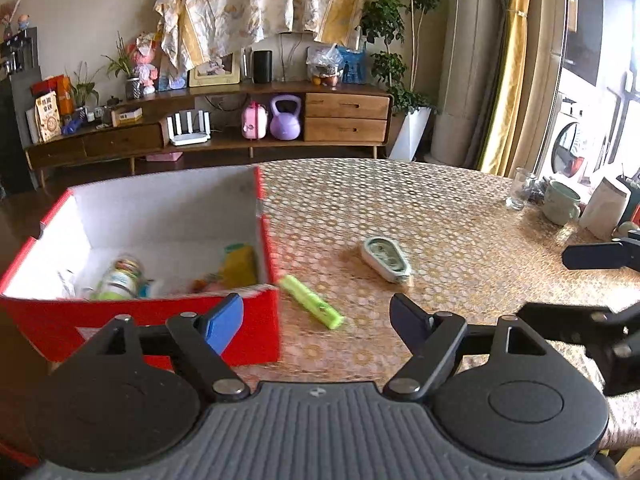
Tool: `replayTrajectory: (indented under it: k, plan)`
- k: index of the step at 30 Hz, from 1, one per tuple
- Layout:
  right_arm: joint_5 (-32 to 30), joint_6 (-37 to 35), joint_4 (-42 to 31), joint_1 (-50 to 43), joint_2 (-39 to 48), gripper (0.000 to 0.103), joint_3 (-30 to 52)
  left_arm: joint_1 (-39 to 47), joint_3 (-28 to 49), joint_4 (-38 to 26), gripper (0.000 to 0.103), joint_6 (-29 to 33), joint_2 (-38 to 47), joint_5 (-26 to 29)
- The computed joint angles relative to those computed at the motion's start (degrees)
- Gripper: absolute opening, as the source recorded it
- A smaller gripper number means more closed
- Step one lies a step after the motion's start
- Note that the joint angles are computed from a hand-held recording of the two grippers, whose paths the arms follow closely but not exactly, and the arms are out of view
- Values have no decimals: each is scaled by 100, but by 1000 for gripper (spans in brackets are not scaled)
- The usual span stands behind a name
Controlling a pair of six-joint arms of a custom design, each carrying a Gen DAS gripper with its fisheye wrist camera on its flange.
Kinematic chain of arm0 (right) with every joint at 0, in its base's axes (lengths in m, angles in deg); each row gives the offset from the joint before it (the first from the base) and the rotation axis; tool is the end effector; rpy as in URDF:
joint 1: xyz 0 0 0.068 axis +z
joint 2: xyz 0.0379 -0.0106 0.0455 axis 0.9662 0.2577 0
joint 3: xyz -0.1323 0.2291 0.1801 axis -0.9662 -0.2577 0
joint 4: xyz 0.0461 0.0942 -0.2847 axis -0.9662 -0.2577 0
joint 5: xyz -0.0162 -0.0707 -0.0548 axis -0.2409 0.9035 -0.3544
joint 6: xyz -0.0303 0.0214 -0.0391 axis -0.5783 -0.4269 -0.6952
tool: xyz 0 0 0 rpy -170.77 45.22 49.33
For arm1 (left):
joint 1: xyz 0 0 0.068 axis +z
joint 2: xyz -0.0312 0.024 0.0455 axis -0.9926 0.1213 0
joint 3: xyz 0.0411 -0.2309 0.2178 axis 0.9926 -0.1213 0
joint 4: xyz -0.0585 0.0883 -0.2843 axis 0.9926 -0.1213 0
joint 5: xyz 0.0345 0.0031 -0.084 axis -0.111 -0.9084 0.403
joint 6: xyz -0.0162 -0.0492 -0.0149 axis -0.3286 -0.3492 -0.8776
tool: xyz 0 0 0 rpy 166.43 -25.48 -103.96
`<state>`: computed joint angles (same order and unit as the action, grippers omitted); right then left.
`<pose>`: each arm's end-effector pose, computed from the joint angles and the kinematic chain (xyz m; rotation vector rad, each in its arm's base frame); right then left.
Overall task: Organize rigid objects
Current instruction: 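Withdraw both grippers from the shoebox back over the table items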
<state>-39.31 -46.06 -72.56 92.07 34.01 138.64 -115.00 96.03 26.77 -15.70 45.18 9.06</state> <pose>0.2794 0.0838 0.3349 -0.2001 2.2147 0.1635 0.3214 -0.1952 0.2446 0.3658 2.1772 -0.2591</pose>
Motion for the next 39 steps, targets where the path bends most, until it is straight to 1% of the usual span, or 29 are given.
replayTrajectory:
  k: [1, 4, 7, 9, 12, 14, 16, 18, 24, 28, 30, 34, 38, 39]
  plan:
    - [-57, -46, 18, -98, 27, 95, -3, -79, 1, 62, 81, -80, 66, -115]
    - [-325, -160, 42, -421, 103, 95, -1, -297, 100, 99, 87, -313, 363, -435]
    - [-433, -299, 73, -612, 248, 95, 49, -427, 181, 129, 87, -585, 643, -419]
    - [-484, -386, 87, -714, 378, 95, 111, -562, 244, 175, 87, -636, 813, -498]
    - [-592, -532, 72, -818, 678, 95, 284, -759, 324, 401, 87, -652, 1081, -832]
    - [-579, -633, 107, -839, 870, 95, 382, -810, 440, 443, 87, -674, 1261, -1037]
    - [-593, -695, 170, -869, 1070, 95, 490, -866, 640, 370, 87, -784, 1496, -1255]
    - [-643, -745, 240, -936, 1290, 95, 606, -826, 802, 358, 87, -892, 1696, -1239]
    - [-801, -897, 353, -1050, 2006, 95, 991, -834, 1286, 345, 87, -1060, 2281, -1567]
    - [-765, -821, 397, -1031, 2505, 95, 1317, -828, 1744, 17, 87, -1203, 2673, -1904]
    - [-747, -741, 414, -1022, 2746, 93, 1487, -815, 1944, -106, 87, -1262, 2829, -1871]
    - [-746, -630, 369, -1011, 3197, 91, 1863, -825, 2278, -256, 87, -1346, 3099, -1974]
    - [-766, -622, 290, -971, 3577, 88, 2176, -823, 2374, -280, 87, -1526, 3189, -2016]
    - [-768, -633, 277, -957, 3652, 87, 2243, -813, 2356, -225, 87, -1517, 3191, -1913]
